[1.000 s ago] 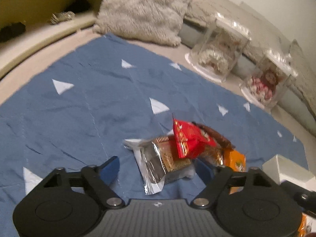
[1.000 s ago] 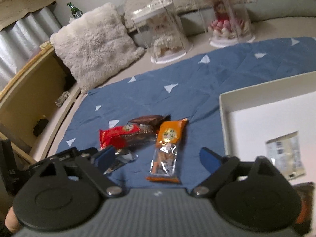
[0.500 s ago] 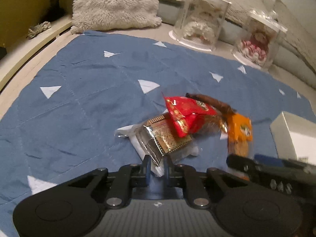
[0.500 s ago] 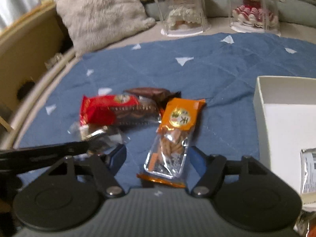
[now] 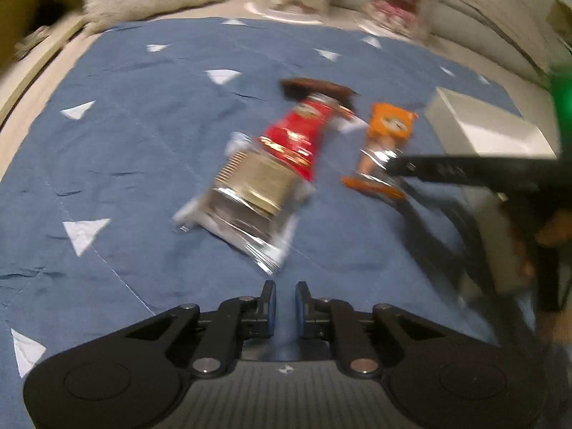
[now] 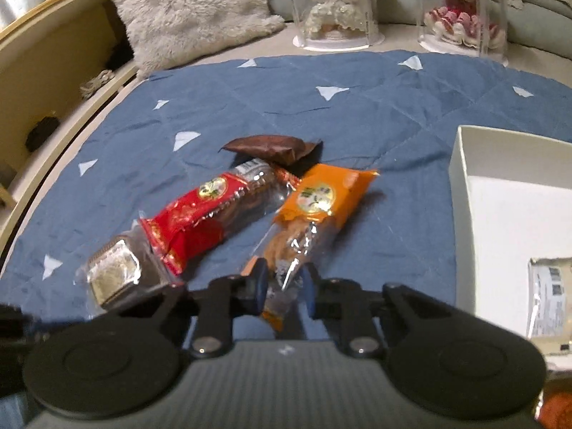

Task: Organize snacks
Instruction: 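Close the left tool on the gold-foil packet while the right tool straddles the orange stick packet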

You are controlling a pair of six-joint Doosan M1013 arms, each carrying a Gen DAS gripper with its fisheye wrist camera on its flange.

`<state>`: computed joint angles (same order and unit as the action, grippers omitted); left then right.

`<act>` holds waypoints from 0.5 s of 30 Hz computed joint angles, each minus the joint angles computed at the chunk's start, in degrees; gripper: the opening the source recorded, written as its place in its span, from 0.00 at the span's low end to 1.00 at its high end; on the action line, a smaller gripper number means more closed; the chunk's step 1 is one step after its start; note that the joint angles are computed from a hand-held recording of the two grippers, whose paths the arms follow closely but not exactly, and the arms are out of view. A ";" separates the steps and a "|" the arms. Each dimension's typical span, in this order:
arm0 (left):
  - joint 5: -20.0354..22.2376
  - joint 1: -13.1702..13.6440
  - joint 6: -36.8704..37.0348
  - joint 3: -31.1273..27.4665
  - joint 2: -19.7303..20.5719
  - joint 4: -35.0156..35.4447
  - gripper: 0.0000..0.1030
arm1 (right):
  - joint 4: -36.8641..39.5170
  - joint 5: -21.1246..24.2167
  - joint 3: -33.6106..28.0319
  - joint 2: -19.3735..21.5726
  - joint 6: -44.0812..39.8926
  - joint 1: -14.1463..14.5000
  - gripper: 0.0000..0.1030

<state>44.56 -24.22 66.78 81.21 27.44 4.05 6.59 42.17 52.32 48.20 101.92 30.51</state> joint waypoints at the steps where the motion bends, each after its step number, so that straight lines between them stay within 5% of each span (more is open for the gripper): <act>1: -0.24 -0.31 0.15 0.19 -0.29 1.02 0.16 | 0.22 0.17 0.37 -0.27 -0.69 0.00 0.21; 3: -1.72 -0.97 -3.46 0.72 -0.99 5.88 0.44 | 0.75 0.30 1.29 -0.90 -1.74 0.04 0.18; 6: -5.74 -1.56 -9.81 1.77 -1.66 14.21 0.69 | 1.16 0.61 1.89 -1.47 -2.41 0.08 0.08; 9: -8.26 -1.63 -13.10 1.38 -1.05 19.12 0.81 | 1.75 1.08 1.90 -1.59 -1.95 0.22 0.08; 13: -7.63 -1.51 -10.91 -0.41 0.94 23.11 0.86 | 0.55 0.72 2.14 -1.91 2.32 0.60 0.12; 15: -7.06 -1.09 -8.59 -1.37 1.83 21.61 0.86 | 0.53 0.20 1.90 -1.81 5.42 0.64 0.27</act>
<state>37.50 -25.31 58.19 79.84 29.26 25.67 7.12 42.37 54.22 46.39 107.34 31.15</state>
